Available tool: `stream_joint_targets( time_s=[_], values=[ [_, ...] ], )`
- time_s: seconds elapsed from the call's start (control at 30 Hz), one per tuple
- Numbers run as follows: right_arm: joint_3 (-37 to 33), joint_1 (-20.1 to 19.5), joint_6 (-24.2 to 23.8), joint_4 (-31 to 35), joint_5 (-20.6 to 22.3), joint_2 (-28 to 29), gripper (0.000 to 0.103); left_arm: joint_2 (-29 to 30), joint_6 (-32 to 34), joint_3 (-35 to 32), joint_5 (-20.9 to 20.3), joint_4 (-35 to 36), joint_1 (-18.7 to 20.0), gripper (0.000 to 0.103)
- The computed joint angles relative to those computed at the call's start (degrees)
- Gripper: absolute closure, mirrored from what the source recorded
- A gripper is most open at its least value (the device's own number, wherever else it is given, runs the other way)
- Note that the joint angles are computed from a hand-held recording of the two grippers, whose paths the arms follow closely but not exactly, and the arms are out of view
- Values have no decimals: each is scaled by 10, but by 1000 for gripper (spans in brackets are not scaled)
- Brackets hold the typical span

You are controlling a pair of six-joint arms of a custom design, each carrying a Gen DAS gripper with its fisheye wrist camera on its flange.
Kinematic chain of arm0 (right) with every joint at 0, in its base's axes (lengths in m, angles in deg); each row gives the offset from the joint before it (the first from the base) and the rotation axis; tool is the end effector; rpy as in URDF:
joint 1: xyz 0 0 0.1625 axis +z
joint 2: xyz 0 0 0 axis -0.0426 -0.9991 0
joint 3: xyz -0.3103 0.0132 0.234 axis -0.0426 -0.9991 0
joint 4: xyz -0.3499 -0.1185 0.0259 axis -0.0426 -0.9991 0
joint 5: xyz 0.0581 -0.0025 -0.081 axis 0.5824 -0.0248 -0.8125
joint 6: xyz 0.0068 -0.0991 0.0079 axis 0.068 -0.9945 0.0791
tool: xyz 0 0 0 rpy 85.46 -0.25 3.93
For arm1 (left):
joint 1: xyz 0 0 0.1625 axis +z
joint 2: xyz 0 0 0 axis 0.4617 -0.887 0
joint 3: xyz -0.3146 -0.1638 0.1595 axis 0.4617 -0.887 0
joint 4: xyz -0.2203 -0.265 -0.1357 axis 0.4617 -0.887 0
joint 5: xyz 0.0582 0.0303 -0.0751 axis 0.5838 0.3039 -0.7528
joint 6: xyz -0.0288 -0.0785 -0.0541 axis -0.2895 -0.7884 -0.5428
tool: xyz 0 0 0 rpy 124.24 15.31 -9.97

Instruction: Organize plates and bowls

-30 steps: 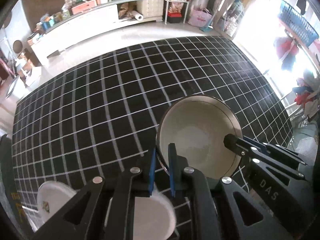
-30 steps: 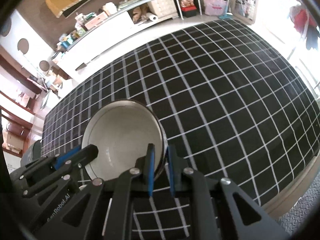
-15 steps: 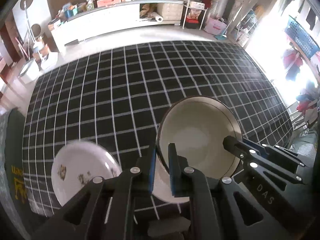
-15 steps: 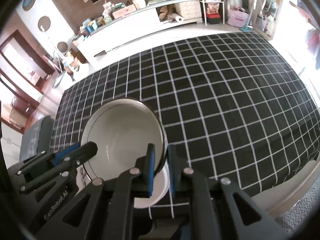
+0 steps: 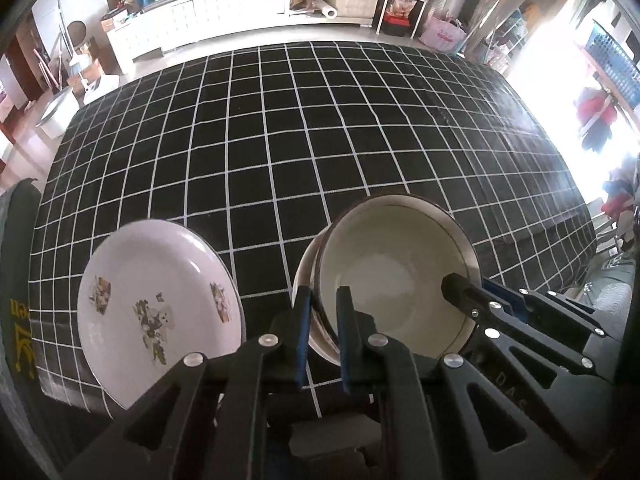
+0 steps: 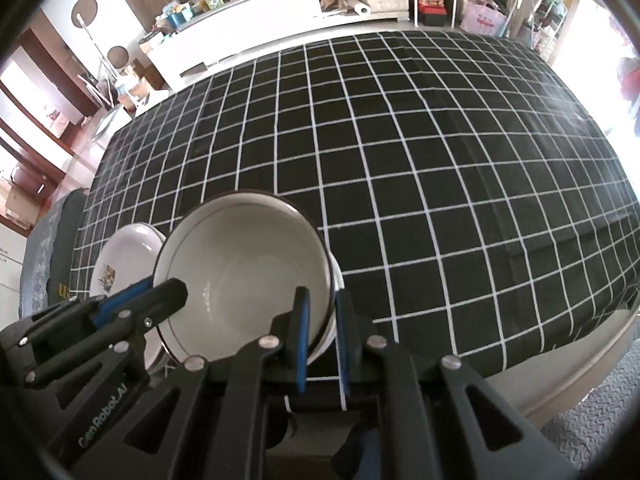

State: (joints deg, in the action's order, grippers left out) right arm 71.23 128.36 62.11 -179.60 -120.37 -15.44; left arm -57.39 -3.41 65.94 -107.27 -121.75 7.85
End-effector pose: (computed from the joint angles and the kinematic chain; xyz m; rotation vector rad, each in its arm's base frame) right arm 0.3804 -0.4028 0.1189 0.2113 -2.5160 0.4208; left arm -0.2311 -0.4031 0.2607 0.2759 2.4439 -0.4231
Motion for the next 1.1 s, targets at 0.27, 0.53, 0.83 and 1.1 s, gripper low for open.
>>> stream_joint_targets(
  time_s=[0.27, 0.53, 0.83, 1.1],
  values=[
    [0, 1, -2, 2, -3, 7, 87, 1, -4, 3, -4, 13, 9, 93],
    [2, 0, -5, 0, -5, 7, 87, 2, -4, 8, -7, 8, 12, 93],
    [13, -2, -11, -17, 2, 1, 86, -12, 9, 15, -14, -5, 12, 86],
    [21, 15, -17, -40, -9, -31, 67, -56, 42, 23, -16, -21, -11, 56]
  ],
)
